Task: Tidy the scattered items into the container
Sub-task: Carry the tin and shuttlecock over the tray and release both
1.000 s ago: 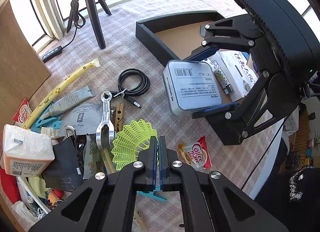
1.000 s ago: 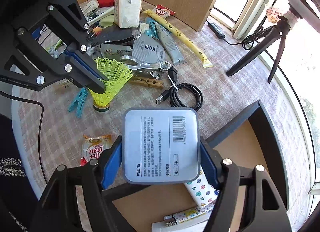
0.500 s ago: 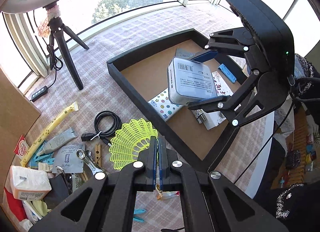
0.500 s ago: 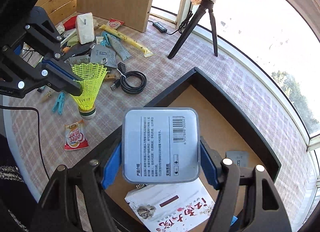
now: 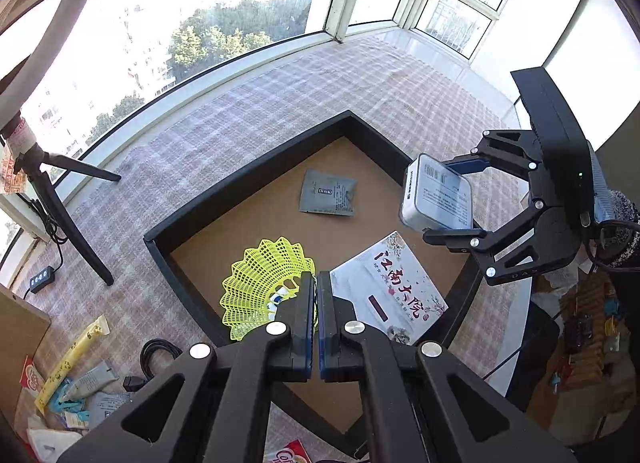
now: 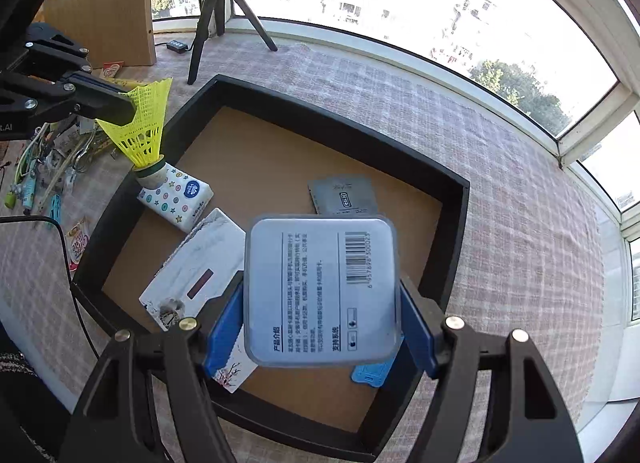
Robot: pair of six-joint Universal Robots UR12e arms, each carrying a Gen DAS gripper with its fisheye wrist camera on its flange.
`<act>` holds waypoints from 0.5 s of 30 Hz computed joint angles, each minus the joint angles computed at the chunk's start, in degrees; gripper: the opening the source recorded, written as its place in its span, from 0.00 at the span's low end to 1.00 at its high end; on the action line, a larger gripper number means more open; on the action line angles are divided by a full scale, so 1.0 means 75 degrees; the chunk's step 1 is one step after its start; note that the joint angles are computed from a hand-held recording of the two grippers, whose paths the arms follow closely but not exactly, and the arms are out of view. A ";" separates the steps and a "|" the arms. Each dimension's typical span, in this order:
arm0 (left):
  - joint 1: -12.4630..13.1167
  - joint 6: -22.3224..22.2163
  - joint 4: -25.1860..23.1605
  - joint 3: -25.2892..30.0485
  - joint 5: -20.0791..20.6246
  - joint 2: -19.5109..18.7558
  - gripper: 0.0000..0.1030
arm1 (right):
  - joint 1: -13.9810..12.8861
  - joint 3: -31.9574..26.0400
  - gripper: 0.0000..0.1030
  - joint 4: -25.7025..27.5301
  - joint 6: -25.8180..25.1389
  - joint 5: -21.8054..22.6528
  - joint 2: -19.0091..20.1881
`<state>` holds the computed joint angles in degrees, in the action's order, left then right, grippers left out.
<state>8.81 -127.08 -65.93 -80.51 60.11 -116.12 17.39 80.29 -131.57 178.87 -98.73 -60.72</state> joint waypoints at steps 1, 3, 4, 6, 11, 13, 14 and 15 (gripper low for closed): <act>-0.0050 -0.0056 0.0014 0.0063 -0.0009 -0.0039 0.01 | -0.0034 0.0075 0.67 0.0009 0.0089 -0.0048 -0.0047; -0.0145 -0.0209 0.0112 0.0160 0.0033 -0.0104 0.02 | -0.0115 0.0199 0.67 0.0040 0.0266 -0.0053 -0.0127; -0.0185 -0.0326 0.0263 0.0170 0.0066 -0.0129 0.04 | -0.0161 0.0233 0.67 0.0087 0.0366 0.0033 -0.0153; -0.0241 -0.0596 0.0523 0.0207 0.0158 -0.0187 0.18 | -0.0321 0.0316 0.67 0.0089 0.0292 0.0574 -0.0215; -0.0251 -0.0719 0.0229 0.0420 0.0118 -0.0290 0.56 | -0.0418 0.0350 0.69 -0.0086 0.0730 0.0341 -0.0254; -0.0244 -0.0695 0.0323 0.0372 0.0125 -0.0248 0.55 | -0.0455 0.0382 0.69 -0.0196 0.0813 0.0394 -0.0283; -0.0231 -0.0664 0.0329 0.0359 0.0101 -0.0230 0.55 | -0.0470 0.0394 0.69 -0.0246 0.0835 0.0451 -0.0293; -0.0216 -0.0633 0.0333 0.0340 0.0087 -0.0209 0.55 | -0.0477 0.0399 0.69 -0.0289 0.0827 0.0501 -0.0301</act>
